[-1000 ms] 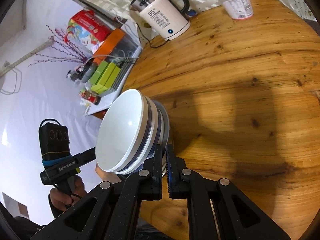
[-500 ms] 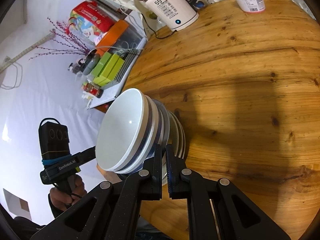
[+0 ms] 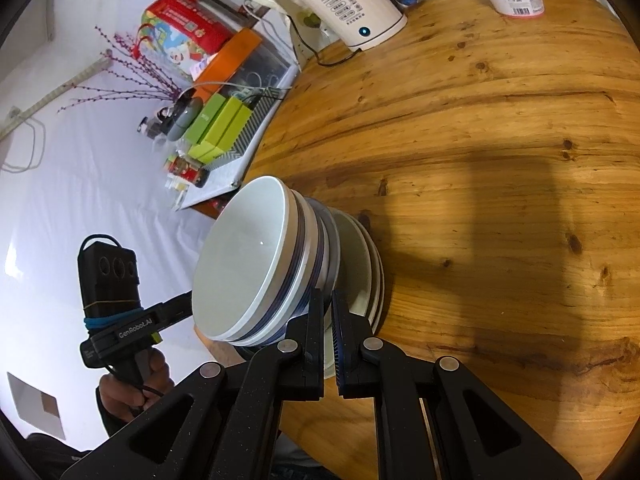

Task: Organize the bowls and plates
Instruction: 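Carry the nested bowls with the right gripper over the beige plate stack, then lower the nested bowls onto the beige plates and open the right gripper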

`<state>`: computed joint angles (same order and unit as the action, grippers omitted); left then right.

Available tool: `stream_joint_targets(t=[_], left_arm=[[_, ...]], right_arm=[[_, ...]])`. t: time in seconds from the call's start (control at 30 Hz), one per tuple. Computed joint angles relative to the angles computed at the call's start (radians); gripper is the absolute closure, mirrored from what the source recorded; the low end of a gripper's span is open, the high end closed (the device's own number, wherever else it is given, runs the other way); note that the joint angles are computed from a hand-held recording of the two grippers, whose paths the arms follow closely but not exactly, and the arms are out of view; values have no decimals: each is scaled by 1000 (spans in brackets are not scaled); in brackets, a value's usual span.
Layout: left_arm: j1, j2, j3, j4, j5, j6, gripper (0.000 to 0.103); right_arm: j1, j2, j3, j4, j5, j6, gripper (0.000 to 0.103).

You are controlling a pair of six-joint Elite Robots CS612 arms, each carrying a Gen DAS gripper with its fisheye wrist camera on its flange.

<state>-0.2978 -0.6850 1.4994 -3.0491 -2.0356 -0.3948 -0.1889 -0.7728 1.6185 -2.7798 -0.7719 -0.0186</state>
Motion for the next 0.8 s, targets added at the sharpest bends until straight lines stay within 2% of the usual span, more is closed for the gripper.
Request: stream_joint_targets(t=[0.8], left_arm=[[5,6,1,-18,-3,-31,95]], right_arm=[[5,1,-4,24,-8,-19,96]])
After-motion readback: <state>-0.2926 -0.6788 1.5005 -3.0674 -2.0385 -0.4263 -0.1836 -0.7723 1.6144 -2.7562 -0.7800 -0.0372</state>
